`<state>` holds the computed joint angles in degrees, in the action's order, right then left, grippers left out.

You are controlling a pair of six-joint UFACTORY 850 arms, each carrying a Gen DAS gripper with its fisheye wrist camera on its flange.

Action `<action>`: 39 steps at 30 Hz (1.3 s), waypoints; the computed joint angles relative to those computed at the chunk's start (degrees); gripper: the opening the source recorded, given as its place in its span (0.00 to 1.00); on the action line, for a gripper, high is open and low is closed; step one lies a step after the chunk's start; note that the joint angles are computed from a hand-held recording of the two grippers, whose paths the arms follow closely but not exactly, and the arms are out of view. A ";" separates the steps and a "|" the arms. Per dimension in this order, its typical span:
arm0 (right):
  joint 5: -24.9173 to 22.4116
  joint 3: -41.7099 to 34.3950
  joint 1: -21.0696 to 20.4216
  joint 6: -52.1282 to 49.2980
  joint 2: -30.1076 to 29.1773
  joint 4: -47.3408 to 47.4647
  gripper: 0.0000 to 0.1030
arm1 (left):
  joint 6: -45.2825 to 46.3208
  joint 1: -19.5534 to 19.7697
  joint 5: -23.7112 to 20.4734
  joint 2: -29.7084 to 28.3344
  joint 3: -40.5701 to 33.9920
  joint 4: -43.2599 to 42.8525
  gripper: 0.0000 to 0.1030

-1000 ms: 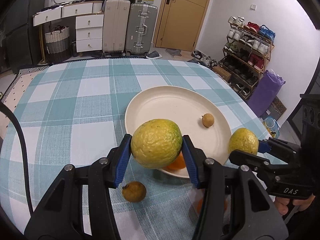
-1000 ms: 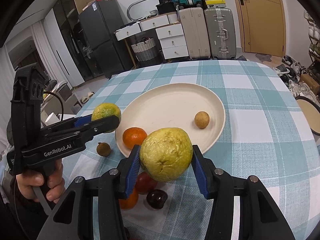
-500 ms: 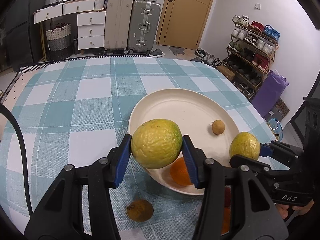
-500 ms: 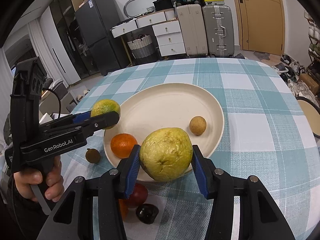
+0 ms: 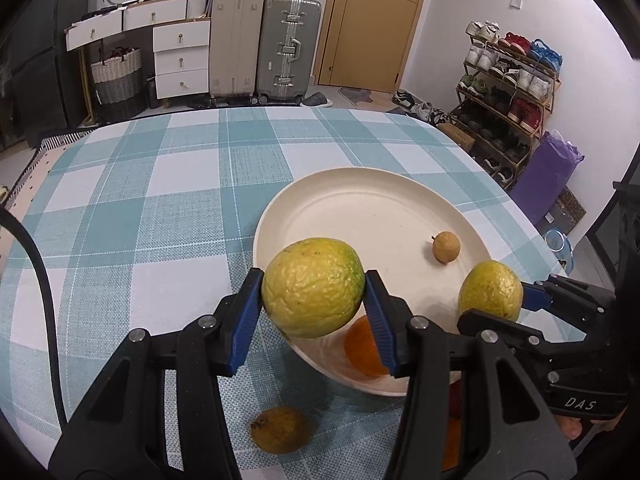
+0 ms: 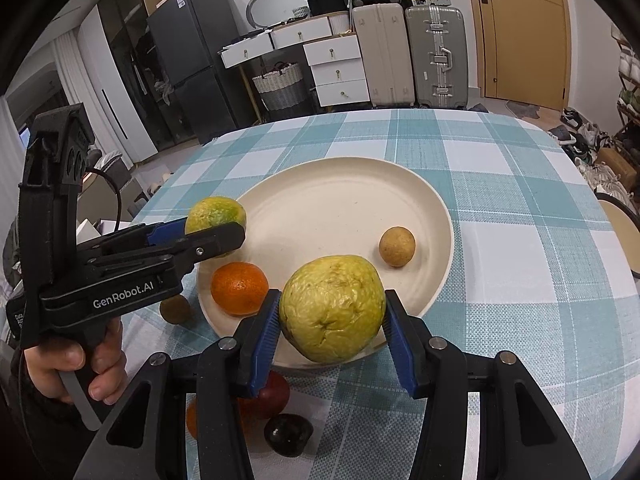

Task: Organize fruits
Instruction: 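Lift and carry both held fruits over the cream plate, then open the right tool onto the plate while the left tool releases its citrus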

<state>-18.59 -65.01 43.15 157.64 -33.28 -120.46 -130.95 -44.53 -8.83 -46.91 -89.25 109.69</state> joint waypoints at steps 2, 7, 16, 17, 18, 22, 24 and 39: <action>0.28 -0.17 0.00 0.14 -0.13 -0.39 0.49 | 1.65 -0.26 -0.44 -0.07 -0.09 -1.32 0.46; 0.71 -0.62 -0.05 -0.35 -0.45 -0.28 0.49 | 1.44 -0.26 -0.29 -0.12 -0.19 -1.10 0.46; 0.18 -0.99 0.19 -3.67 -0.81 2.52 0.50 | 0.33 -0.24 -0.45 0.51 0.62 -0.65 0.46; -0.22 -0.94 0.25 -4.27 -0.75 3.44 0.50 | -0.74 -0.30 -0.86 0.81 1.01 0.28 0.46; -0.68 -0.78 0.29 -4.24 -0.59 3.70 0.50 | -1.77 -0.31 -0.96 1.10 1.37 1.22 0.46; -1.76 0.29 0.41 -4.10 0.31 4.63 0.55 | -3.46 -0.43 -1.31 2.51 3.08 2.57 0.47; -2.05 1.13 0.50 -2.19 0.99 3.09 0.60 | -3.21 -0.66 -2.18 3.51 4.33 2.37 0.50; -10.56 9.66 3.60 9.33 7.11 -1.70 1.00 | -10.01 -3.68 -9.92 13.22 16.73 8.08 0.88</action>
<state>-29.15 -55.36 46.76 166.98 -26.17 -122.16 -140.96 -48.21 -18.75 -33.69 -72.52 117.77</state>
